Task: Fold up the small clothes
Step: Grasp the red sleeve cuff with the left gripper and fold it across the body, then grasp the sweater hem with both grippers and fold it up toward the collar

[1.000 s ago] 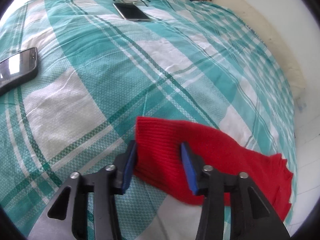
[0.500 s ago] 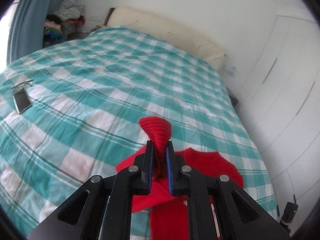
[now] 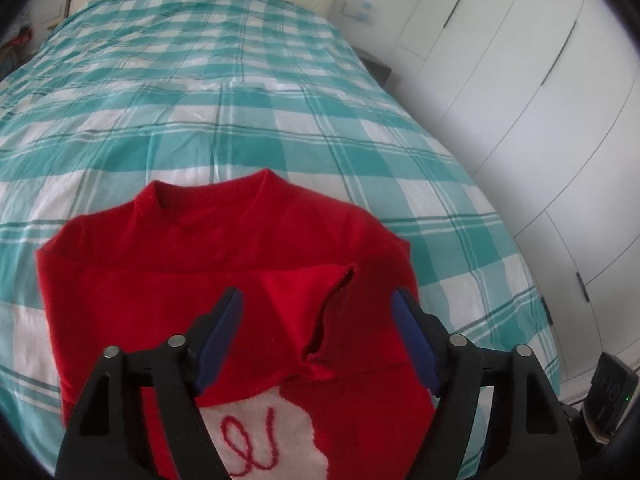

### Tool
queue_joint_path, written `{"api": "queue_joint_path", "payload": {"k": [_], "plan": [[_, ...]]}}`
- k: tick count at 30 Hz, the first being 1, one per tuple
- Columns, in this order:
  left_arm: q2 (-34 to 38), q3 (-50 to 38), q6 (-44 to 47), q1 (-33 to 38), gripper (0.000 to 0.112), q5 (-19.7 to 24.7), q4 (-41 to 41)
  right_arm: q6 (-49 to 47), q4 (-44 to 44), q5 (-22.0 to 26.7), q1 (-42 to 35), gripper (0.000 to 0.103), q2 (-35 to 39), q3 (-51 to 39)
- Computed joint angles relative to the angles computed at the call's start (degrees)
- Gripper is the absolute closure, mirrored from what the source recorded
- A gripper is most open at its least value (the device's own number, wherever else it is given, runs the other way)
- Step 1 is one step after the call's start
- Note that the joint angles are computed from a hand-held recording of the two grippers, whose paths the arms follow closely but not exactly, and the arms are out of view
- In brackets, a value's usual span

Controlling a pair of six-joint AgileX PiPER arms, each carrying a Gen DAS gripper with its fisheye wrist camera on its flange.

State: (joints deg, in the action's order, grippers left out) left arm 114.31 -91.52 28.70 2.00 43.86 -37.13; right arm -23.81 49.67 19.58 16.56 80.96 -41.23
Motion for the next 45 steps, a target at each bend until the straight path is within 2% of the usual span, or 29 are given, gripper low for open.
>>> {"api": "queue_joint_path", "payload": {"k": [2,6,8,10,13,15,18,21,22,26,29,30,33,35,37,39,41,42,43,45], "plan": [[-1.93,5.11,2.88,0.78,0.032,0.94,-2.72,0.49,-0.75,0.3,-0.84,0.039,-0.17,0.33],[-11.69,21.36,10.45,7.58,0.031,-3.24,-3.94,3.93,-5.73,1.07,-0.8,0.039,-0.63,0.41],[-16.53,28.34,11.34,12.74,0.029,-6.52,0.34,3.74,-6.39,2.8,-0.41,0.039,0.17,-0.24],[-19.68,33.15,9.27,18.71,0.029,-7.95,6.51,2.03,-5.24,5.42,0.06,0.039,1.77,-1.26],[-21.54,37.6,11.17,29.43,0.029,-4.66,8.26,-0.6,-1.84,9.87,0.61,0.039,4.82,-2.34],[-21.61,39.89,15.06,35.87,0.029,-1.04,5.96,-2.21,0.54,12.31,1.13,0.039,5.81,-1.78],[-20.46,43.61,20.89,41.96,0.03,1.93,2.16,-3.18,2.24,14.84,2.7,0.039,6.72,-0.12],[-22.71,46.79,26.07,42.48,0.033,1.65,-0.09,-2.61,3.25,15.94,4.71,0.039,6.49,2.45],[-23.14,46.98,27.89,42.56,0.04,2.77,-0.62,-2.41,3.73,16.04,5.3,0.039,5.72,3.57],[-22.95,47.57,29.01,40.45,0.053,3.48,0.34,-5.03,8.54,18.48,6.84,0.04,4.39,6.88],[-23.77,48.55,28.72,38.83,0.057,3.01,2.17,-9.37,13.16,16.33,9.27,0.048,6.78,7.44],[-24.34,48.8,28.07,38.05,0.057,2.96,3.5,-12.02,16.29,15.96,9.59,0.055,7.99,7.51],[-26.62,49.56,26.64,36.72,0.057,4.09,7.07,-14.96,20.11,16.32,8.76,0.098,9.68,8.55],[-27.25,49.66,26.02,36.8,0.061,5.78,7.71,-12.17,16.68,15.7,8.59,0.098,7.26,8.97],[-27.18,49.61,25.22,36.93,0.072,7.44,7.91,-7.62,11.41,15.22,8.31,0.099,3.01,9.12],[-27.2,49.9,24.6,36.9,0.077,8.35,7.76,-3.47,7.18,16.13,7.32,0.099,-1.29,8.69],[-26.81,49.84,24.06,37.18,0.089,9.94,7.83,0.63,2.18,17.5,7.31,0.099,-4.17,7.46],[-26.43,49.8,24.23,37.56,0.101,10.96,7.35,3.21,-0.76,17.43,8.07,0.099,-5.19,6.94],[-26.08,49.81,24.38,37.99,0.106,11.88,6.97,4.66,-2.54,17.39,8.69,0.099,-5.78,6.77],[-26.22,50.48,25.29,39.17,0.108,12.0,5.56,5.9,-4.1,16.69,9.7,0.099,-5.79,7.28]]}}
